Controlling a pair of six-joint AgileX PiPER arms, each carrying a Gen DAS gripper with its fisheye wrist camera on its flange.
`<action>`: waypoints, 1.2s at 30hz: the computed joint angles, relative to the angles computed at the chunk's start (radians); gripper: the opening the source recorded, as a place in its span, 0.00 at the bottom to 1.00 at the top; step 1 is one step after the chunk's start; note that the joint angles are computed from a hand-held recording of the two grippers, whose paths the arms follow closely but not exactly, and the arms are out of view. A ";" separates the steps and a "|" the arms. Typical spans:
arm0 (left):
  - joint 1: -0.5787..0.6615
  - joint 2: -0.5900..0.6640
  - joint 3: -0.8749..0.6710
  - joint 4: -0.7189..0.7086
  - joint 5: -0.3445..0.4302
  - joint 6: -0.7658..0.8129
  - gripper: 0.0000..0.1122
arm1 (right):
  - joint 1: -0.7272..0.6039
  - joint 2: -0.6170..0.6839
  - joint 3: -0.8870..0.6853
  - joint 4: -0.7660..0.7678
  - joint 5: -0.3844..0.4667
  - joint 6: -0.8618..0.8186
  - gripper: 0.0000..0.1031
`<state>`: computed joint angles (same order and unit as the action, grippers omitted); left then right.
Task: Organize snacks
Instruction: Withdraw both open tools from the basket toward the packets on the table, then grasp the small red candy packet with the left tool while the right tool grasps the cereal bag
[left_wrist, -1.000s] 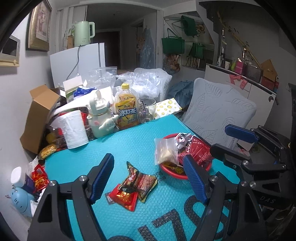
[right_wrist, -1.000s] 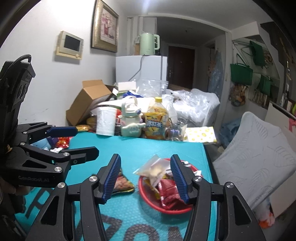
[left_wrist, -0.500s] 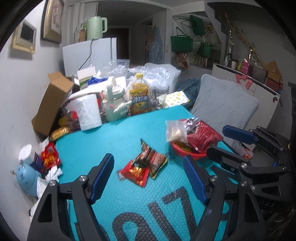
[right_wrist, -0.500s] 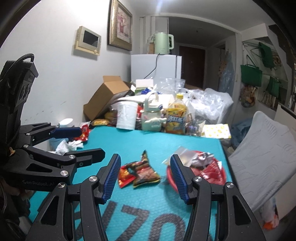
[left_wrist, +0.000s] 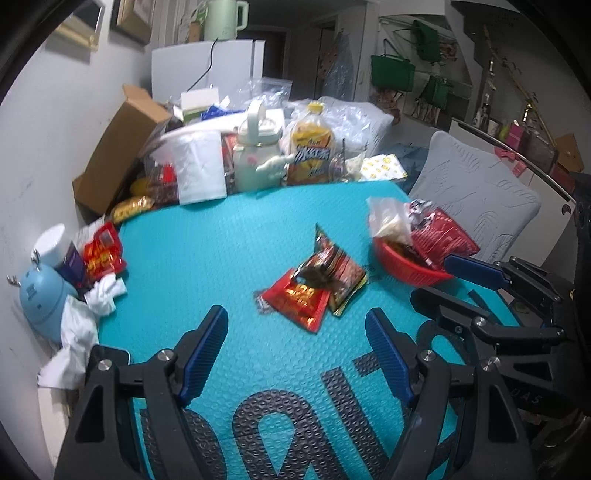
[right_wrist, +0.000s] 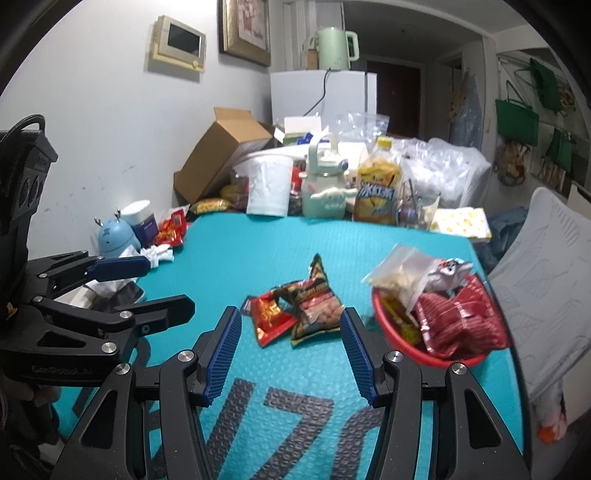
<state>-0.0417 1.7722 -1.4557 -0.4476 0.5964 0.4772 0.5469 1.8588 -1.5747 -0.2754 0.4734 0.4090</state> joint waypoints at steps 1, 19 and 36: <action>0.006 0.018 -0.007 -0.007 0.007 0.003 0.68 | -0.002 0.009 -0.004 0.011 -0.001 -0.010 0.54; 0.029 0.294 -0.262 0.043 0.134 -0.108 0.68 | -0.080 0.330 -0.332 0.219 0.126 -0.230 0.54; 0.049 0.457 -0.495 0.034 0.260 -0.163 0.68 | -0.067 0.653 -0.855 0.095 0.371 -0.280 0.61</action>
<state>0.0075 2.2295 -1.9503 -0.4138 0.8563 0.3144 0.4796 2.5118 -2.4293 -0.1801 0.8446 0.1290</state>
